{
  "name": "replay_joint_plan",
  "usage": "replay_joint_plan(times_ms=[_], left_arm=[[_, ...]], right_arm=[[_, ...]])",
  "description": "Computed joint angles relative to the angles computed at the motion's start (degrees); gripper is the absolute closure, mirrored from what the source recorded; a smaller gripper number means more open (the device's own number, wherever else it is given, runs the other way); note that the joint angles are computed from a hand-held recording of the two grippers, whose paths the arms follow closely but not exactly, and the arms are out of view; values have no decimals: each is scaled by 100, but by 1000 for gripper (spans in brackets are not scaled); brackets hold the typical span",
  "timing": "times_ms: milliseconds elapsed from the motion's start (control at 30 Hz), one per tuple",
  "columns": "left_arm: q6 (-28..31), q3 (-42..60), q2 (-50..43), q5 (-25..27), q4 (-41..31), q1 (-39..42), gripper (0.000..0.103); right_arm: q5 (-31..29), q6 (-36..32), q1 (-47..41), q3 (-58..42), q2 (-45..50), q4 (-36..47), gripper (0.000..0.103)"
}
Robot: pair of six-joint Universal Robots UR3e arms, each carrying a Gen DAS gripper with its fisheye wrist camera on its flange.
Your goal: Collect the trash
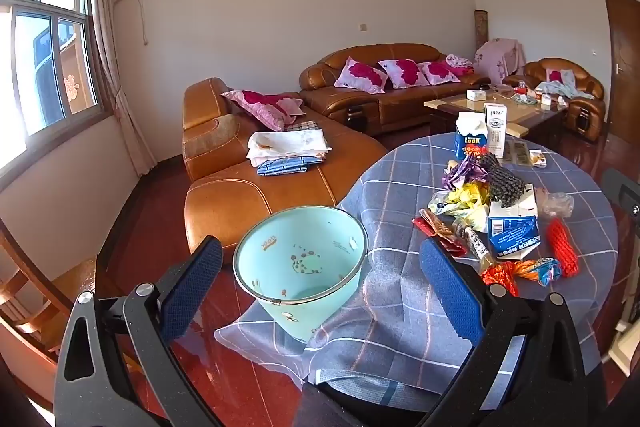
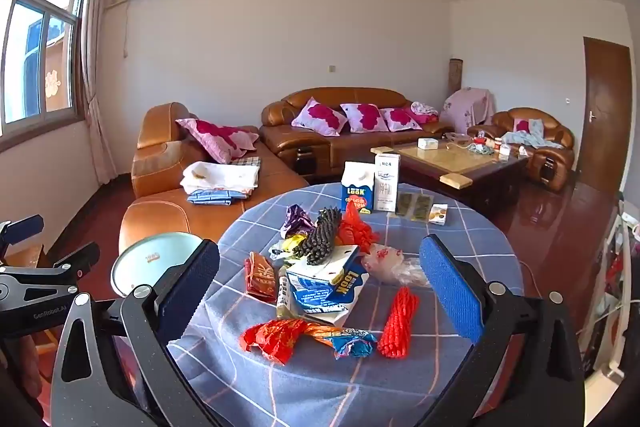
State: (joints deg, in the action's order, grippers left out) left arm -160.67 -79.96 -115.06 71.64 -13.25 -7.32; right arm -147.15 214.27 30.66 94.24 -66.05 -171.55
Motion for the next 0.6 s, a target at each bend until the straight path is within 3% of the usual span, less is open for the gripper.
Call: replay_joint_plan(times_ms=[200, 233, 600], left_arm=[[13, -100, 106, -168, -37, 96, 6], [21, 39, -3, 77, -75, -25, 6], [-14, -60, 51, 55, 20, 35, 6]], right_arm=[[34, 62, -8, -67, -26, 195, 5], [50, 87, -10, 45, -41, 98, 5], [27, 142, 18, 122, -55, -43, 5]])
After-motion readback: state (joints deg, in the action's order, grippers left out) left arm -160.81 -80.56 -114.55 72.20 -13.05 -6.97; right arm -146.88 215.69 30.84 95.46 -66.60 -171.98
